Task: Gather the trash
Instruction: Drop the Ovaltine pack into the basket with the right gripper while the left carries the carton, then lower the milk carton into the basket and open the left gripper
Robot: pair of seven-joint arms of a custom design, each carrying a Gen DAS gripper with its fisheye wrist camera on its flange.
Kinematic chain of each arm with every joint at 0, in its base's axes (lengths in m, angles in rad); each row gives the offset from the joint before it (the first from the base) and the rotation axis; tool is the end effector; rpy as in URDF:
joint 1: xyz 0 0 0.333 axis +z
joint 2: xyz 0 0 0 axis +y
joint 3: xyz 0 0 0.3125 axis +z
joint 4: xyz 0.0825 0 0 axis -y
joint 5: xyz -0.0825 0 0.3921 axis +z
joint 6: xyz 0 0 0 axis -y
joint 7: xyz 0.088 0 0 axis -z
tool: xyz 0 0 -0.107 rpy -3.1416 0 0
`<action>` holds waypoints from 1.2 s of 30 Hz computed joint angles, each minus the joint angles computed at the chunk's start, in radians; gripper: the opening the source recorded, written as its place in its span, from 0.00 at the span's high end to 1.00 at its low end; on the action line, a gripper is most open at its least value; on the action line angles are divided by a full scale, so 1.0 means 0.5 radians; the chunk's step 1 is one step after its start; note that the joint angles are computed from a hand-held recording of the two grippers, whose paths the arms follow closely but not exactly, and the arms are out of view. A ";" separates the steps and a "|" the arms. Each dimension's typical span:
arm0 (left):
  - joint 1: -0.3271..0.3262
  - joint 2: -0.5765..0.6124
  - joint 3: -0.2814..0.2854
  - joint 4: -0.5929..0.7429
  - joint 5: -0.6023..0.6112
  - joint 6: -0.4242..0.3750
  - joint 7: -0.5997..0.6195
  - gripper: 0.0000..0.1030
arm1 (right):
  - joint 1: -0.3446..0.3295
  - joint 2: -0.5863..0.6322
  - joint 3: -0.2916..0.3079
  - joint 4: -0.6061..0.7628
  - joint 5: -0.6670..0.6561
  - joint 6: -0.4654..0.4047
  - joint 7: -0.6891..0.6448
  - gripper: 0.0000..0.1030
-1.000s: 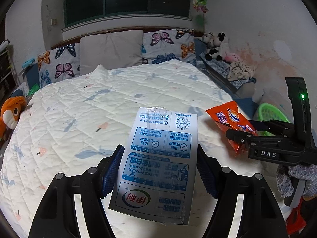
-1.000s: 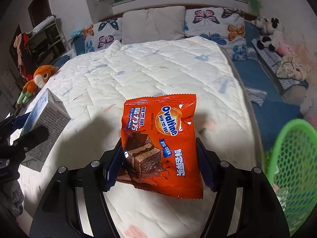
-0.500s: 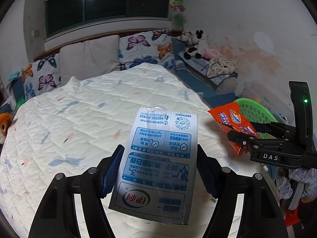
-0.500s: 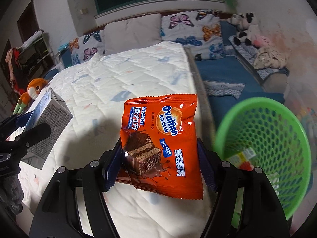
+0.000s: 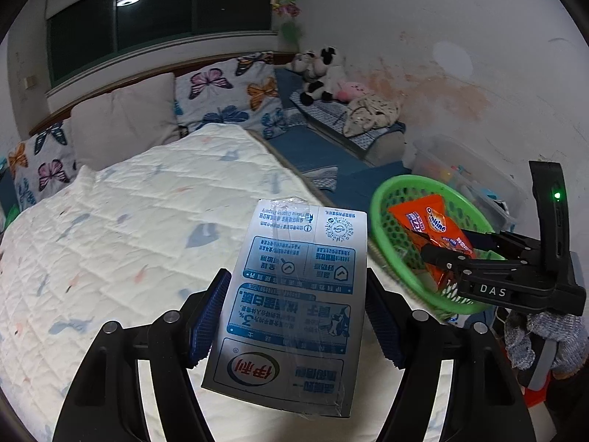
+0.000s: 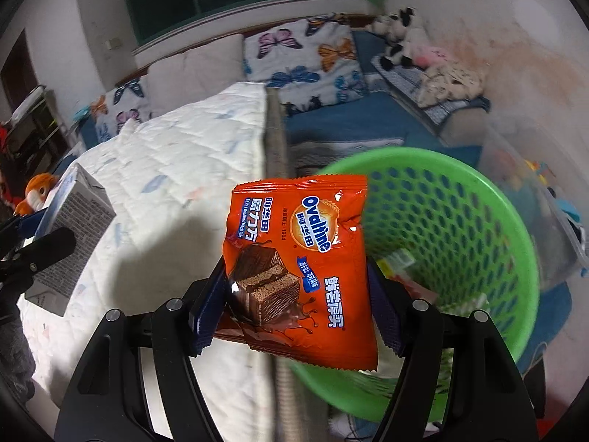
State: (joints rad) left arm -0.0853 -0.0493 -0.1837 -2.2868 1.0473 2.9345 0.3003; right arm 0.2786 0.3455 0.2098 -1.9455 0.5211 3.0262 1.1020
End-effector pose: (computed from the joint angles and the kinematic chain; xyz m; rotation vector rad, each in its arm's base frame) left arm 0.5081 -0.1984 0.4198 -1.7784 1.7159 -0.7787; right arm 0.6076 0.2678 0.3766 -2.0161 1.3054 -0.3446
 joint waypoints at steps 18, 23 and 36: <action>-0.221 0.340 0.049 0.396 -0.247 -0.040 0.308 0.34 | -0.196 -0.032 0.018 -0.075 0.186 0.021 -0.076 0.17; -0.278 0.430 0.062 0.495 -0.353 -0.056 0.412 0.34 | -0.272 -0.063 0.068 -0.107 0.321 0.032 -0.184 0.17; -0.380 0.711 0.061 0.790 -0.765 -0.075 0.767 0.33 | -0.379 -0.182 0.111 -0.186 0.881 0.031 -0.634 0.15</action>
State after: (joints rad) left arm -0.2756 0.3062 -0.1533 -1.8917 0.6647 2.8973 0.6838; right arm 0.0892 0.2547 0.2655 -2.0384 0.9614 3.0419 0.7849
